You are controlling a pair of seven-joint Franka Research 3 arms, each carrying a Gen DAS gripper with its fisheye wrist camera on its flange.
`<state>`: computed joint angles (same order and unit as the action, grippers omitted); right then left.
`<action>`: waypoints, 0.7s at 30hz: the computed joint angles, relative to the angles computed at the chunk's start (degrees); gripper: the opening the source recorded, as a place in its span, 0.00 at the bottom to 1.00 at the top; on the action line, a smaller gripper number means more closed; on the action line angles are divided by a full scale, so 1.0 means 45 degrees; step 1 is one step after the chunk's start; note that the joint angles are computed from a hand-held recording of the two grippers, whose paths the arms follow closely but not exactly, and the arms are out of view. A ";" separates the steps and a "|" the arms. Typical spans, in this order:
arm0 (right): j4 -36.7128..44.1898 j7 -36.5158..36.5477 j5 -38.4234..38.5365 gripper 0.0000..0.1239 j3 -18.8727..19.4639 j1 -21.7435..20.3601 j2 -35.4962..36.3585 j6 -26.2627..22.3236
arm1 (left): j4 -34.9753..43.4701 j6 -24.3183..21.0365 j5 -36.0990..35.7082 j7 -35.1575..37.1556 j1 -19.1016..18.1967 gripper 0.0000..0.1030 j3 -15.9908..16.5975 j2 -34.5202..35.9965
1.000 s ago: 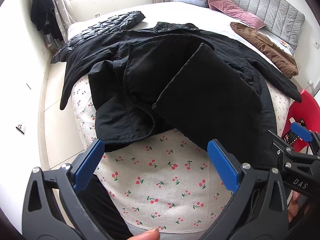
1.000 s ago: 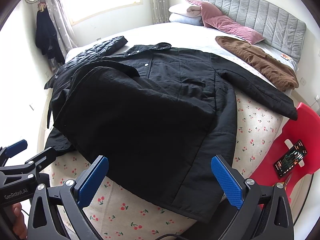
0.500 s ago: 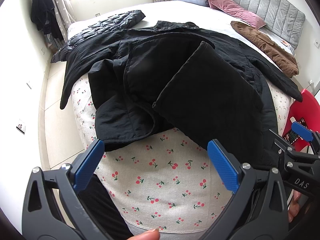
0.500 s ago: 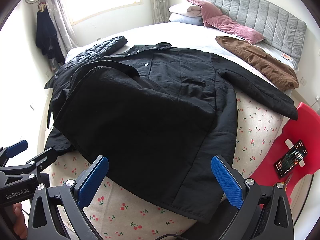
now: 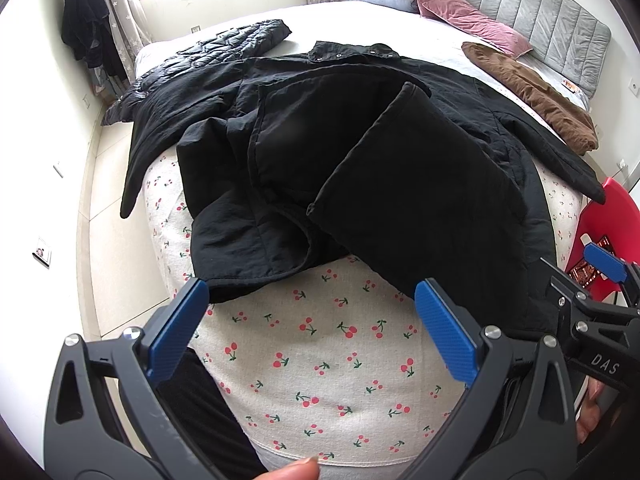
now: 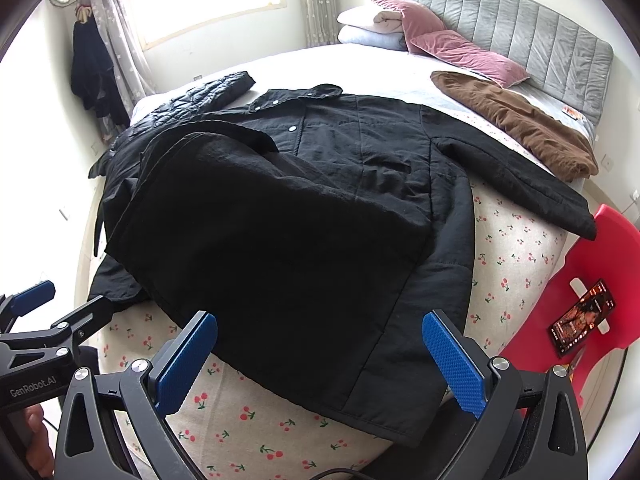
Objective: Fold large clothes
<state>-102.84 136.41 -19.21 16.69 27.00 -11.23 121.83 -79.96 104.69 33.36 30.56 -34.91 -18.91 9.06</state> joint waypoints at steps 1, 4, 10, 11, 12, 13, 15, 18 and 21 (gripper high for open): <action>0.0018 -0.0009 -0.0011 0.83 0.0000 0.0001 0.0008 -0.0030 | 0.0008 0.0008 -0.0008 -0.0012 0.0004 1.00 0.0005 0.0009; 0.0013 -0.0022 -0.0035 0.83 -0.0019 -0.0002 -0.0013 -0.0048 | -0.0054 0.0043 -0.0057 -0.0007 0.0040 1.00 0.0014 -0.0018; 0.0000 -0.0052 -0.0017 0.83 -0.0013 -0.0022 -0.0039 -0.0051 | 0.0093 -0.0112 -0.0071 0.0036 0.0033 1.00 0.0021 0.0025; -0.0011 -0.0065 -0.0007 0.83 -0.0019 -0.0023 -0.0048 -0.0035 | 0.0124 -0.0118 -0.0069 0.0049 0.0036 1.00 0.0027 0.0041; -0.0011 -0.0065 -0.0006 0.83 -0.0016 -0.0025 -0.0048 -0.0035 | 0.0136 -0.0124 -0.0068 0.0059 0.0032 1.00 0.0027 0.0039; 0.0011 -0.0106 0.0013 0.83 -0.0033 -0.0033 -0.0044 -0.0039 | 0.0148 -0.0133 -0.0069 0.0061 0.0032 1.00 0.0031 0.0045; 0.0027 -0.0139 0.0029 0.83 -0.0042 -0.0045 -0.0042 -0.0036 | 0.0165 -0.0135 -0.0060 0.0076 0.0028 1.00 0.0034 0.0045; 0.0044 -0.0218 0.0038 0.83 -0.0085 -0.0092 -0.0058 0.0013 | 0.0271 -0.0188 -0.0054 0.0120 0.0032 1.00 0.0052 0.0074; 0.0117 -0.0286 0.0016 0.83 -0.0090 -0.0126 -0.0035 -0.0008 | 0.0357 -0.0220 -0.0098 0.0168 0.0051 1.00 0.0067 0.0084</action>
<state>-102.32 135.13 -19.13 16.29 26.43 -11.38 121.79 -78.36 103.70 32.92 31.32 -34.68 -18.61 9.44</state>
